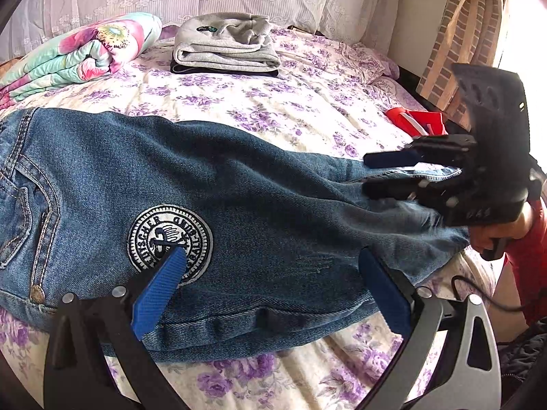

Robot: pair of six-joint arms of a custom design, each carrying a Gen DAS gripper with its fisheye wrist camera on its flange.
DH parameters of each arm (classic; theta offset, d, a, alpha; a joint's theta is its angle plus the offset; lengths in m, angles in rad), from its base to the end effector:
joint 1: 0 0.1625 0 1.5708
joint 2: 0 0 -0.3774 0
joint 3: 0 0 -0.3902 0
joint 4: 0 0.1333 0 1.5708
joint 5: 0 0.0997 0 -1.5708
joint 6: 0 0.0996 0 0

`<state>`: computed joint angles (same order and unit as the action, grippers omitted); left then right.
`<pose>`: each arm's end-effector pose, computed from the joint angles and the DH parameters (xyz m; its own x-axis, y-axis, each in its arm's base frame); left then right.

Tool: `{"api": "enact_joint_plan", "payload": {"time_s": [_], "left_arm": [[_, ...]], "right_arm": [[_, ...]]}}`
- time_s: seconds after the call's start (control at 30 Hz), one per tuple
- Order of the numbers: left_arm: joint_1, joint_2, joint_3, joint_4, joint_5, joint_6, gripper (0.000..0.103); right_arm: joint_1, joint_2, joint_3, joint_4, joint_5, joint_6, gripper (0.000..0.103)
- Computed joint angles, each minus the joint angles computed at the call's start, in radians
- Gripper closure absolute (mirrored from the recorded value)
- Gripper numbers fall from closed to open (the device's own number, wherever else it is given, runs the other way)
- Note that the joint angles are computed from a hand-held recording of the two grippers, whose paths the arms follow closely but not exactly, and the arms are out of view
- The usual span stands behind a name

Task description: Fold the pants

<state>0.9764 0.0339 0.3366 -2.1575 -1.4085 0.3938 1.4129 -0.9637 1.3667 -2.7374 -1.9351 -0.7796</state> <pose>-0.3575 -0.7956 -0.0662 -0.5631 0.7943 -0.2281 0.8263 0.5462 -0.1375 -0.0151 -0.7172 0.3212 -0.7085 -0.2239 0.6692 -0.5407 0.7817 -0.3109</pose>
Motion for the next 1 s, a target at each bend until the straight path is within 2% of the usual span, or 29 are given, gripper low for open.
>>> {"api": "enact_joint_plan", "payload": {"time_s": [0.07,0.13,0.2,0.27,0.3,0.33,0.4,0.5,0.6,0.7,0.77,0.83,0.9,0.93,0.97,1.0], "left_arm": [[0.000,0.001,-0.002,0.001,0.002,0.000,0.005],[0.000,0.001,-0.001,0.001,0.004,0.001,0.005],[0.000,0.000,-0.001,0.001,0.005,0.004,0.005],[0.000,0.000,0.000,0.001,0.005,0.006,0.005],[0.000,0.000,0.000,0.001,0.004,0.006,0.005],[0.001,0.000,0.000,0.001,0.004,0.007,0.005],[0.001,0.000,0.000,0.002,0.004,0.007,0.005],[0.002,0.009,-0.021,0.013,-0.001,0.008,0.005],[0.001,0.004,-0.012,0.010,0.002,0.010,0.005],[0.000,-0.001,-0.002,0.008,0.007,0.014,0.005],[0.000,-0.012,0.018,-0.004,0.007,0.015,0.005],[0.003,-0.010,0.010,-0.002,-0.001,0.001,0.005],[0.003,-0.027,0.038,-0.031,-0.002,-0.025,0.005],[0.005,-0.037,0.052,-0.042,-0.006,-0.036,0.005],[0.005,-0.051,0.077,-0.065,0.002,-0.043,0.005],[0.004,-0.059,0.092,-0.079,0.024,-0.047,0.005]], "right_arm": [[0.007,0.033,-0.015,-0.032,-0.036,-0.043,0.058],[0.006,0.043,-0.034,-0.011,-0.038,-0.018,0.060],[0.019,0.048,-0.020,-0.055,-0.081,-0.050,0.080],[0.044,0.055,0.008,-0.132,-0.144,-0.123,0.092],[0.051,0.055,0.016,-0.173,-0.157,-0.159,0.093],[0.052,0.054,0.011,-0.193,-0.158,-0.160,0.094],[0.037,0.052,-0.023,-0.202,-0.140,-0.108,0.094],[0.004,0.071,-0.090,-0.126,-0.102,-0.019,0.094],[-0.004,0.116,-0.119,-0.139,-0.129,-0.038,0.093],[0.005,0.083,-0.115,-0.094,-0.120,0.016,0.086],[0.006,0.028,-0.062,-0.127,-0.027,0.066,0.082],[0.017,-0.010,-0.011,-0.151,0.034,0.068,0.081],[0.029,-0.016,0.027,-0.174,0.025,0.035,0.070],[0.026,-0.012,0.038,-0.159,0.016,0.036,0.053],[0.021,-0.003,0.039,-0.119,-0.007,0.047,0.039],[0.012,0.013,0.037,-0.075,-0.042,0.056,0.038]]}}
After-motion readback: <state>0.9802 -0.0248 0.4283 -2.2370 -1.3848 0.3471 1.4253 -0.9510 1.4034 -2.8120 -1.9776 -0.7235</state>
